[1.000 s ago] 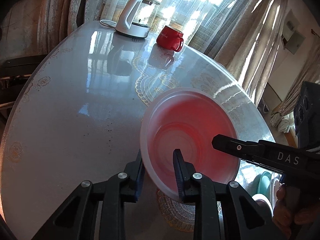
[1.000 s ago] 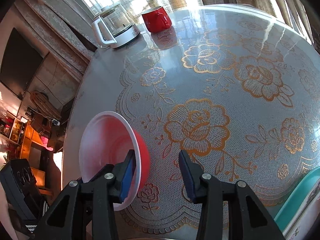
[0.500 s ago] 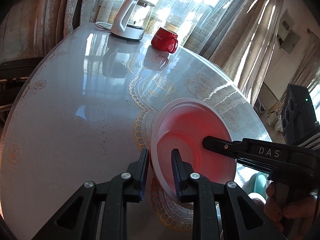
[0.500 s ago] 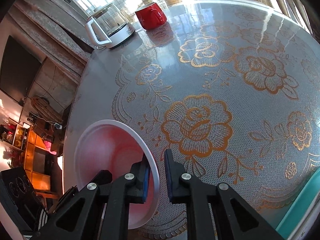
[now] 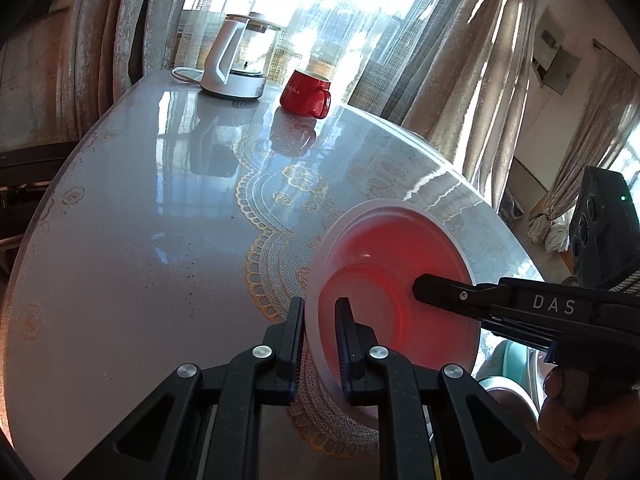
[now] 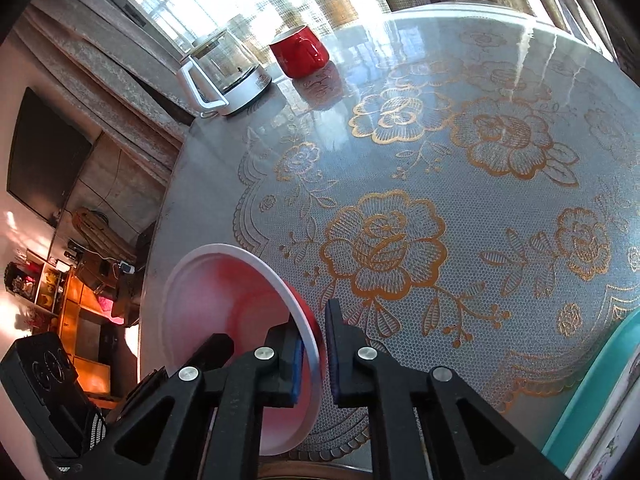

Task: Organize plates and bowls
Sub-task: 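Lift the red plastic bowl with the right gripper and carry it over the steel bowl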

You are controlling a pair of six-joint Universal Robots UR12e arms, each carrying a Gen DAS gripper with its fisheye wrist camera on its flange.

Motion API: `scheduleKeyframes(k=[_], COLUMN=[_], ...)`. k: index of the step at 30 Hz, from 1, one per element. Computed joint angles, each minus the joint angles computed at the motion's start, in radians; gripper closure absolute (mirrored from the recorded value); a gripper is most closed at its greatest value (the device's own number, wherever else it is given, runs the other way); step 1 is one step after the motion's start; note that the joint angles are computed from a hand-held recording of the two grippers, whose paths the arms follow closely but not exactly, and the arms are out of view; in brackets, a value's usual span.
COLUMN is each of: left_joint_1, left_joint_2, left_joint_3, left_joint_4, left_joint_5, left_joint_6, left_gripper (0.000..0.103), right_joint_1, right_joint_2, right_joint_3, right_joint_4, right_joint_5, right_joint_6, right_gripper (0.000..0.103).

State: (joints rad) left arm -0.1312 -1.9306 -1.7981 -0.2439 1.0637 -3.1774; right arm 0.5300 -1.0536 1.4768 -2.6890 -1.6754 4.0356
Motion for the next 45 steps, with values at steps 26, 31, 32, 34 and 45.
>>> scheduleKeyframes(k=[26,31,32,34,45], left_joint_1=[0.01,0.003,0.003,0.004,0.024], left_joint_2=[0.043,0.05,0.052,0.054,0.079], left_joint_3=[-0.093,-0.107,-0.109,-0.113,-0.154], left_joint_4=[0.282,0.292,0.291,0.295,0.267], left_joint_5=[-0.184,-0.198,-0.204,-0.215,-0.302], left_joint_6=[0.028,0.066,0.072,0.082,0.132], left_gripper=[0.088,0.088,0.088,0.088,0.088], right_joint_1=[0.059,0.065,0.067,0.069,0.081], right_joint_2=[-0.094,-0.108,-0.111,-0.115,-0.142], right_joint_3=[0.109,0.138,0.144,0.155,0.22], right_joint_4=[-0.132,-0.151,-0.155,-0.163,-0.218], right_joint_5=[-0.186,-0.199,-0.202,-0.205,-0.162], right_joint_6=[0.064,0.09,0.096,0.105,0.141], right_gripper=[0.094,0.094,0.094,0.094,0.094])
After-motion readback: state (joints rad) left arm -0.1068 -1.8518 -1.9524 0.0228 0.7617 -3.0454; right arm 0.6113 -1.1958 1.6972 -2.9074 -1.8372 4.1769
